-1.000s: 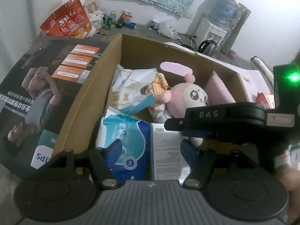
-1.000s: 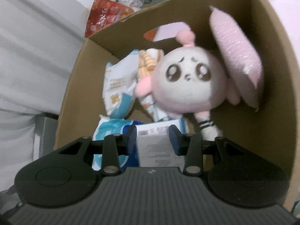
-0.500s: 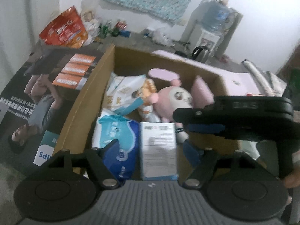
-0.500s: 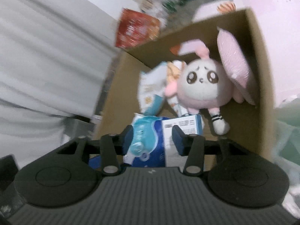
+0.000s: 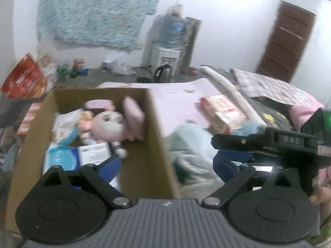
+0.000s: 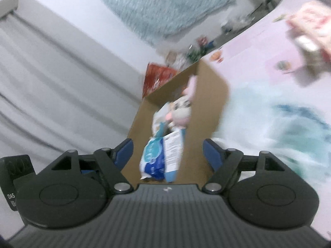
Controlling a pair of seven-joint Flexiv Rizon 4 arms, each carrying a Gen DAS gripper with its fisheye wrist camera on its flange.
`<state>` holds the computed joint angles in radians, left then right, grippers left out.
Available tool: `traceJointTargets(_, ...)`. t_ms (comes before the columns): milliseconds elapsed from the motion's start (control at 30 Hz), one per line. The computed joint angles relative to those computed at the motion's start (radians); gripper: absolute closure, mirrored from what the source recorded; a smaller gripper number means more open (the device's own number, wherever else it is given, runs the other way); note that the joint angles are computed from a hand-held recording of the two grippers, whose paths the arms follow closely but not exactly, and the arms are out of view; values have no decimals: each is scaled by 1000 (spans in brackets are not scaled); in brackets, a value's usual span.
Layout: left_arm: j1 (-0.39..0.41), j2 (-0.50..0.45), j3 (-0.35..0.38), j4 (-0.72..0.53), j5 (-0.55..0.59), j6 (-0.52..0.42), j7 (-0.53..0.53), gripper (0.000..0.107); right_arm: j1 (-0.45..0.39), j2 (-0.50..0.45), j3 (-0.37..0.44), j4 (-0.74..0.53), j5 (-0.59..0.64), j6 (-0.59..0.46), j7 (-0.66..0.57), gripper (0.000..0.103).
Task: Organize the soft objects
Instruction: 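Move the right tool back toward the light-blue towel on the bed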
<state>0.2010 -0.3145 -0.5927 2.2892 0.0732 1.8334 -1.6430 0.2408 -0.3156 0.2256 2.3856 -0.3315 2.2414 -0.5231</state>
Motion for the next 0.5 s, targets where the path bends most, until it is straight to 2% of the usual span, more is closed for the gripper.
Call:
traceJointTargets(100,-132,-35,84,-30,-1,47,0,10,47,44,-24,102,156,66,-80,25)
traceJointTargets(233,-218,-94,93,-90,19,48,2,10,101,76,-43,201,361,125,-170,25)
traceJointTargets(367,-302,-177,104,-167,30,64,31,10,159,74,-72,248,574,162,-280,25)
traceJointTargets(433,-363,-207,136,-206,11,52,40,10,174,45,-87,248,640,174,-325,25)
traceJointTargets(500,-407,-243,157,-252,-13,36,50,10,153,17,-103,246,637,184,-356,25)
